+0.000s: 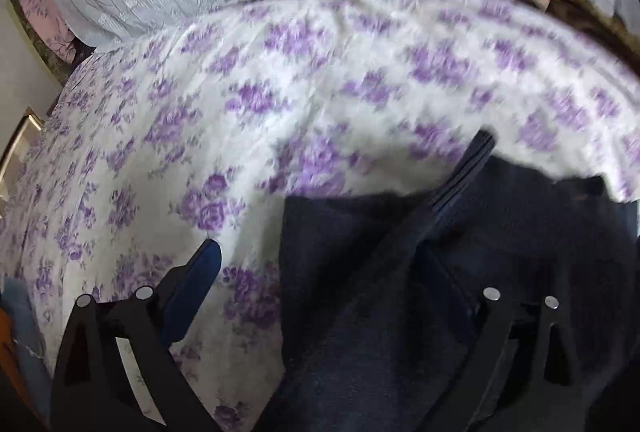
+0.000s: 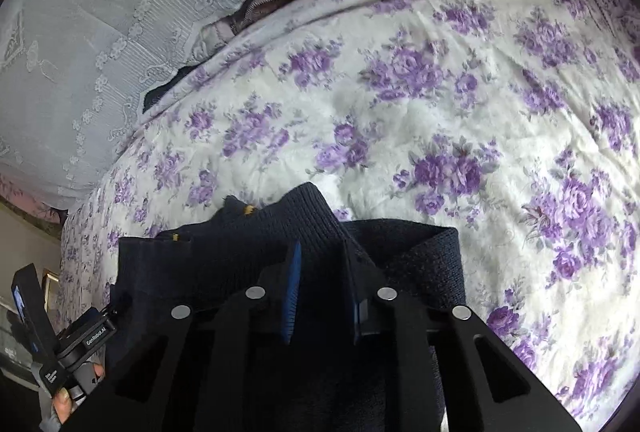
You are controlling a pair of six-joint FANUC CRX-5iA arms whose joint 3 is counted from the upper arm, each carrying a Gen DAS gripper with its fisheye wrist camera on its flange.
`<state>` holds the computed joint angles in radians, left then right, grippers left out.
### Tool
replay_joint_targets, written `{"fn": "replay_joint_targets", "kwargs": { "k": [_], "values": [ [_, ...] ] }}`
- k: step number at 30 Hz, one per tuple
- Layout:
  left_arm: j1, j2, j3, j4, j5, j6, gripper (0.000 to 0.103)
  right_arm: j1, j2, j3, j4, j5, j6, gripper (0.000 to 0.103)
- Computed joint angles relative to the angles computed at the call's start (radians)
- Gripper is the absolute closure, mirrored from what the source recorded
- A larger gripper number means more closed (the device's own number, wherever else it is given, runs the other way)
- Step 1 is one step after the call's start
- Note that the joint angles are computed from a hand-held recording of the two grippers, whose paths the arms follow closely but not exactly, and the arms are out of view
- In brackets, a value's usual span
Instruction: Fold small clothes
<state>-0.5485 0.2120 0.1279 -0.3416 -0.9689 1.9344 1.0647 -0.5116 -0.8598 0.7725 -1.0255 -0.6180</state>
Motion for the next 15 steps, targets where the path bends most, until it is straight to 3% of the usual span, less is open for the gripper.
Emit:
{"fn": "replay_joint_targets", "kwargs": {
  "k": [4,6,7,10,15],
  "values": [
    [-0.011,0.012,0.034,-0.079,-0.054,0.103,0.007,0.071,0.01,0.013,0.056,-0.029,-0.011,0.073],
    [-0.004,0.056,0.059,-0.095,-0.121,0.102,0.005,0.072,0.052,0.048,-0.014,-0.011,0.067,0.07],
    [0.004,0.057,0.045,-0.095,-0.109,0.099,0.005,0.063,0.078,0.069,-0.066,-0.005,0.113,0.07],
    [0.002,0.041,0.051,-0.11,-0.138,0.1,0.007,0.089,0.09,0.072,-0.062,-0.04,0.11,0.072],
    [0.043,-0.067,-0.044,0.009,-0.018,0.037,0.007,0.198,0.07,0.083,0.033,-0.133,0.042,0.07]
  ]
}}
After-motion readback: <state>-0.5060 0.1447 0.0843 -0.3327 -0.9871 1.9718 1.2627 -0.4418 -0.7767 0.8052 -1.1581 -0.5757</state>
